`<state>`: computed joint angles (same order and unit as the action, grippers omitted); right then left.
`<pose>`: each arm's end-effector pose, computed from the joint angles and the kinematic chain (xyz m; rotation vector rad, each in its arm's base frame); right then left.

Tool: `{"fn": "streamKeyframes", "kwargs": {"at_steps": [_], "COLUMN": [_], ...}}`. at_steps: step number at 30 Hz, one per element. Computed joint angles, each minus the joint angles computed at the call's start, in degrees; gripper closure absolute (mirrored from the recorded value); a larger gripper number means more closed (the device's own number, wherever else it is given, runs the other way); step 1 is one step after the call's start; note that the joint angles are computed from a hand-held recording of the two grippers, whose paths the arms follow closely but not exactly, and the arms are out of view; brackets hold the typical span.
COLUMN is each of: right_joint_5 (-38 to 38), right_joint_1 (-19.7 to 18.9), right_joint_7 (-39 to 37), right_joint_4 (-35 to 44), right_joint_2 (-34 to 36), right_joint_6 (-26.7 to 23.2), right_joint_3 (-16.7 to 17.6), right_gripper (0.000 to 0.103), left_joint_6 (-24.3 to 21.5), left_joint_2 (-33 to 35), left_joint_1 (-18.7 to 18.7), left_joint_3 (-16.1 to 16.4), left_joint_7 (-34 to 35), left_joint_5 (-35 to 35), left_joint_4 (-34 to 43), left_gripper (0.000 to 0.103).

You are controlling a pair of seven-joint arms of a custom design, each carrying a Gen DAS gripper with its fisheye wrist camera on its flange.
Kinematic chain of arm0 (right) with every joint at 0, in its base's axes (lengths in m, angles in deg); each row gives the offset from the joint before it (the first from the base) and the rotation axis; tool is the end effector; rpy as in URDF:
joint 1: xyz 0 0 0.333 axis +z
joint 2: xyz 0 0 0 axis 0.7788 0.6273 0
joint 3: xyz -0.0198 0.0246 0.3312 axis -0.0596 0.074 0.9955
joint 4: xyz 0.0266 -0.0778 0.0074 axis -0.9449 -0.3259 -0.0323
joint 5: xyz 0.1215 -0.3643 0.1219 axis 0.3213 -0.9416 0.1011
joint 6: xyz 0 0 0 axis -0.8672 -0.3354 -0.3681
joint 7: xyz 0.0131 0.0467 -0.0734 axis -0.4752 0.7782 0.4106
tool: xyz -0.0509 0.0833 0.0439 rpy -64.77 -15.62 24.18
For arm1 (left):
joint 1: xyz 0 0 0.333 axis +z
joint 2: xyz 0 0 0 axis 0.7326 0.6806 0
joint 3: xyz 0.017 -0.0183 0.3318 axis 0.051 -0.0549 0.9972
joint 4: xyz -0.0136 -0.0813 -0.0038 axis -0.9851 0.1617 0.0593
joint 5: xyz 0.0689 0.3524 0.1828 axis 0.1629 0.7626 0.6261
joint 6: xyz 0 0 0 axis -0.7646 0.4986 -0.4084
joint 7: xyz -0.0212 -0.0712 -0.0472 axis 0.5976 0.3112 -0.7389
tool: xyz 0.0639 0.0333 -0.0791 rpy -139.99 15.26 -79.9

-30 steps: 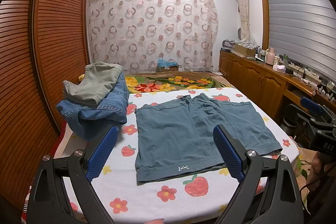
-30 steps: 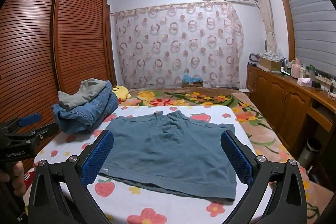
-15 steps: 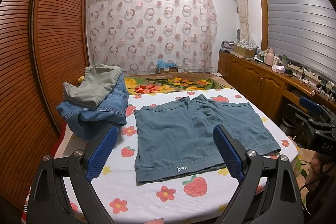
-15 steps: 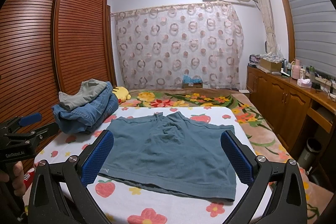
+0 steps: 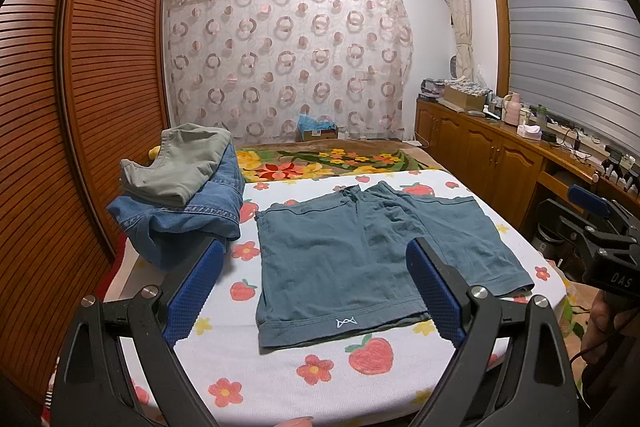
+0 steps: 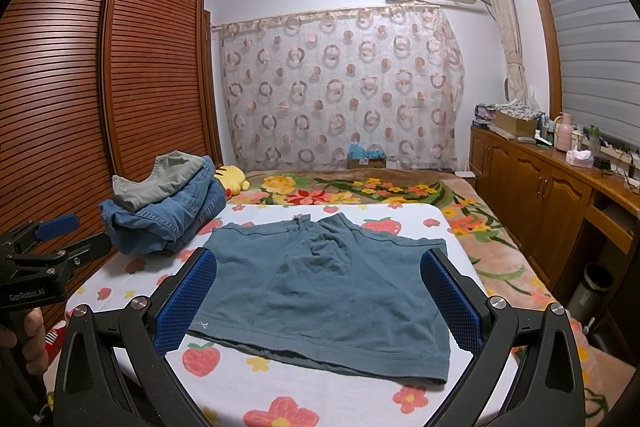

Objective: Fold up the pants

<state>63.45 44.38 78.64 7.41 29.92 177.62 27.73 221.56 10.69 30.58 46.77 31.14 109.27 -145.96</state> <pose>0.7469 -0.0176 0.5335 -1.6704 0.8604 -0.6141 0.6520 -0.2515 0.5541 -1.7270 1.1725 -0.7623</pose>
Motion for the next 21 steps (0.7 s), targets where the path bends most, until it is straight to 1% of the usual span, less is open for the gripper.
{"fn": "streamKeyframes", "kwargs": {"at_steps": [21], "right_joint_5": [0.35], "right_joint_1": [0.09], "right_joint_7": [-0.26], "right_joint_4": [-0.24], "right_joint_2": [-0.22], "right_joint_6": [0.05], "right_joint_3": [-0.08], "right_gripper": [0.001], "left_joint_6": [-0.61], "left_joint_2": [-0.12], "left_joint_1": [-0.21], "left_joint_3": [-0.13], "left_joint_7": [-0.02], "left_joint_5": [0.33], "left_joint_4": [-0.04], "left_gripper": [0.01]}}
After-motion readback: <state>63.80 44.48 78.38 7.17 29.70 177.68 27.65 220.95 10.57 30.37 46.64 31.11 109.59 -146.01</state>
